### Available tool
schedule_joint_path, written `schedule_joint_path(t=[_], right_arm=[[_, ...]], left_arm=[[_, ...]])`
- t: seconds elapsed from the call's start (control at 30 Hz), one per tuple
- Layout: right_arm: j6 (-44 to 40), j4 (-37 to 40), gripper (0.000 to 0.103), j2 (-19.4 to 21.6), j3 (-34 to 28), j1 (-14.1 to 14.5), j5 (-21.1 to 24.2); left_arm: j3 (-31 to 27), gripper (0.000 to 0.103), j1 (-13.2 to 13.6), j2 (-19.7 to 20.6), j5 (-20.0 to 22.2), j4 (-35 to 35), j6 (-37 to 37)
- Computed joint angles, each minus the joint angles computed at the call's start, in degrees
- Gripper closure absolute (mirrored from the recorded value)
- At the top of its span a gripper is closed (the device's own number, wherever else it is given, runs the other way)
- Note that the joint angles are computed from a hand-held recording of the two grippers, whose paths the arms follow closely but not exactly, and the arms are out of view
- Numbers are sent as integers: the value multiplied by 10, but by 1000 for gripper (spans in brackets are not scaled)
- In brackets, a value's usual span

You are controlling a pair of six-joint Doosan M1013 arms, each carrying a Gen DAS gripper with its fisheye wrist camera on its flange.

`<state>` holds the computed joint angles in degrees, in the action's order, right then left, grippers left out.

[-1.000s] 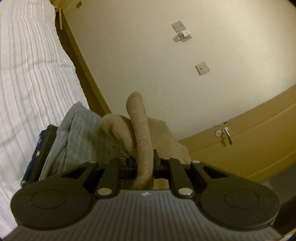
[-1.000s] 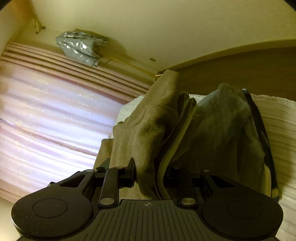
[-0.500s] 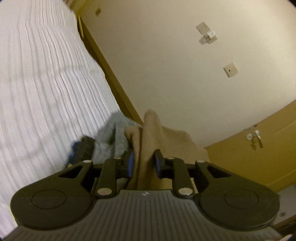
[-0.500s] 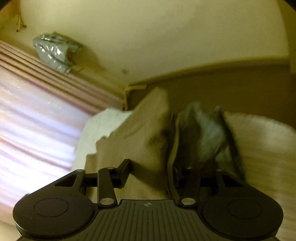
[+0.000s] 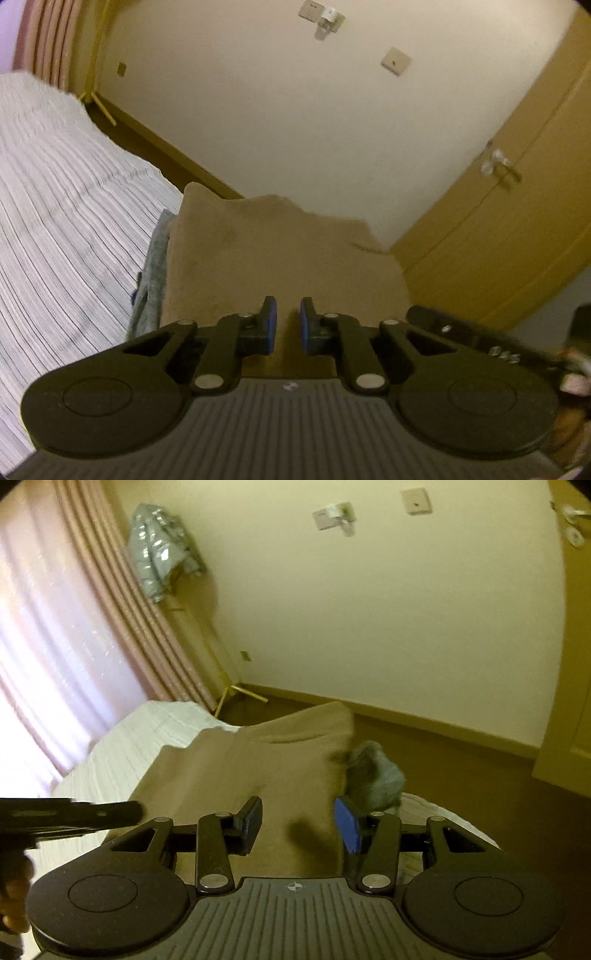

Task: Fold clothes
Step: 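Carry the folded shirt with both grippers to the clothes stack, then lower the shirt onto the stack top and open both grippers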

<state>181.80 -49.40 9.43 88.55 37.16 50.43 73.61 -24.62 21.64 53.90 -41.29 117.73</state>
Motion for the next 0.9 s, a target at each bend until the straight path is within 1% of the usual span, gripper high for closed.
schedule_joint_path(t=[0.07,0.17,0.27,0.37,0.5,0.63,0.73,0.83,0.9], right_arm=[[-17,-7,54,7,-5,4,-4],[-36,-17,54,18,-13,10,-14],[-45,-15,54,33,-25,2,-21],[-68,3,54,48,-40,-5,1],[-110,47,54,63,-51,-9,22],[-173,68,54,86,-74,-3,60],[-212,89,54,99,-87,-5,82],[-219,98,54,103,-87,-8,78],[-208,96,54,99,-84,-7,72]], left_arm=[[2,93,-2,0,0,7,0],[1,93,0,2,5,-8,8],[-9,93,0,9,13,-17,22],[-19,94,-6,21,20,6,17],[-20,96,-19,28,5,68,-2],[-23,96,-23,39,7,98,-25],[-22,100,-22,46,3,107,-30],[-29,100,-18,51,9,97,-39],[-30,100,-16,46,8,90,-28]])
